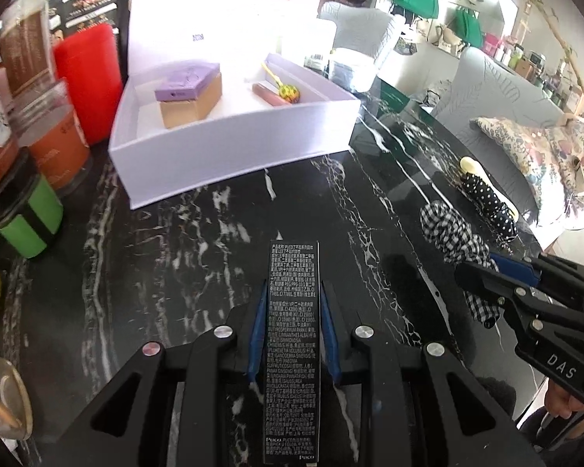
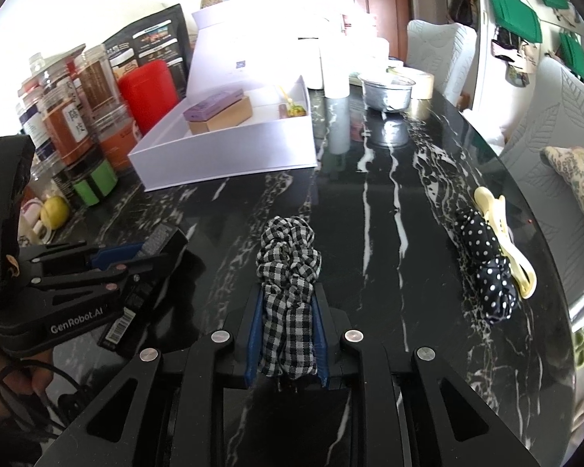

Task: Organize rigid objects
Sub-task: 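Carry the black box and gingham scrunchie over the lavender gift box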

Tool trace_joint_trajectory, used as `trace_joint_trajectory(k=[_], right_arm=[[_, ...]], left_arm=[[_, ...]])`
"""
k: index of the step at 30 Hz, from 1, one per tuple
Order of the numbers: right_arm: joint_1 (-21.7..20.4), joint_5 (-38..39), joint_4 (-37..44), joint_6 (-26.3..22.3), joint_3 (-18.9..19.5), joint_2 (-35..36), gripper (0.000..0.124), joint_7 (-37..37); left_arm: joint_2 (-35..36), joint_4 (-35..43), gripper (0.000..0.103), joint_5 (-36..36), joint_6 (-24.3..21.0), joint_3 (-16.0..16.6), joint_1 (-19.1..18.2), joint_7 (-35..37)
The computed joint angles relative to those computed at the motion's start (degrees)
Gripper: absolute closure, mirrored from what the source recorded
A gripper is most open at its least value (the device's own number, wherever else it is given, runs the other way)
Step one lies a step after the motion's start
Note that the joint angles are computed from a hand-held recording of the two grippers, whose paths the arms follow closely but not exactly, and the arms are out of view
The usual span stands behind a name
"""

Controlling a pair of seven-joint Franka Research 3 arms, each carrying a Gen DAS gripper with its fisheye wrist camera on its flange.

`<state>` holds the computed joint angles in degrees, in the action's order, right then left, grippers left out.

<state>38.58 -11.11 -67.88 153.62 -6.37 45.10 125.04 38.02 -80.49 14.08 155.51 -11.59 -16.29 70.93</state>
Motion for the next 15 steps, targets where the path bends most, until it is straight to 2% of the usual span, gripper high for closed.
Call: trace_joint_trajectory(k=[15], right_arm=[[3.0,-3.0,-9.4,6.2,-1.7,-6.3,0.102,3.2]], left_arm=[[-7.1,-9.2,0.078,2.7,8.0,1.0,0.1,-3.0]])
